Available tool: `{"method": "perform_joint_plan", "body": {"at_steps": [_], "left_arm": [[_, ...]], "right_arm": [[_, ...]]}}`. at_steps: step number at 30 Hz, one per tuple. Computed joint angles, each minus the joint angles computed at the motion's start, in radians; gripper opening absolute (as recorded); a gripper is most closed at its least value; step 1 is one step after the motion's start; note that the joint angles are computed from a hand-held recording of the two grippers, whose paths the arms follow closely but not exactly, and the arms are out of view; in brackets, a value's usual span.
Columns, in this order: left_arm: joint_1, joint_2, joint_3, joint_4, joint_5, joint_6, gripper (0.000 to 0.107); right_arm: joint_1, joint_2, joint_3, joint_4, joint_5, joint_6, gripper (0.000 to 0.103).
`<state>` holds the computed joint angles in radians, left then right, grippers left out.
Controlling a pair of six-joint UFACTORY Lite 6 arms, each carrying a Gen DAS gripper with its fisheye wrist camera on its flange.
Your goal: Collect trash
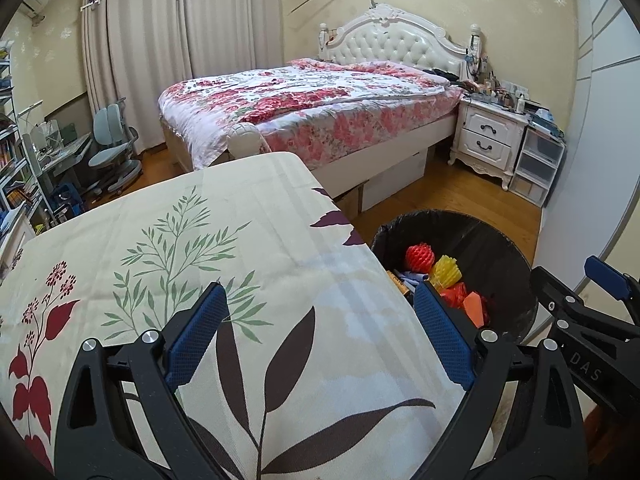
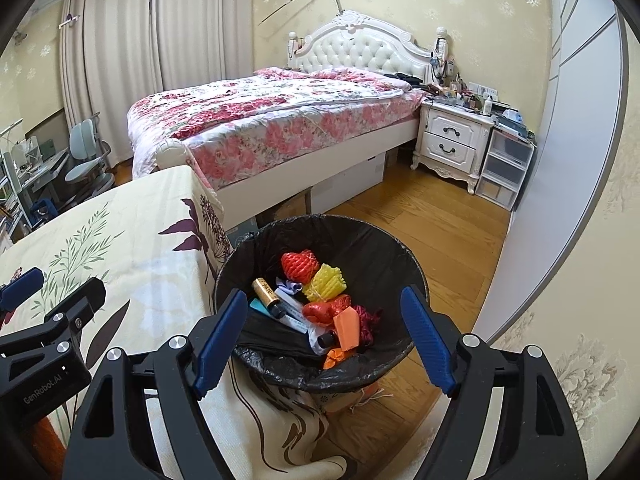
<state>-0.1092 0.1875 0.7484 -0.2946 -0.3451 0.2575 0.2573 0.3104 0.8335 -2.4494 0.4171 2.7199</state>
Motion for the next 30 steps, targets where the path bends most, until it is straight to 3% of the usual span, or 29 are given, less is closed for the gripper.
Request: {"method": "perform_joint_plan", "body": {"at_steps": [30], "left_arm": [[0.022, -0.059, -0.065, 0.062, -0.008, -0.059, 0.092]], "right_arm": [[0.023, -0.047, -0.047, 0.029, 0.016, -0.013, 0.077]]}}
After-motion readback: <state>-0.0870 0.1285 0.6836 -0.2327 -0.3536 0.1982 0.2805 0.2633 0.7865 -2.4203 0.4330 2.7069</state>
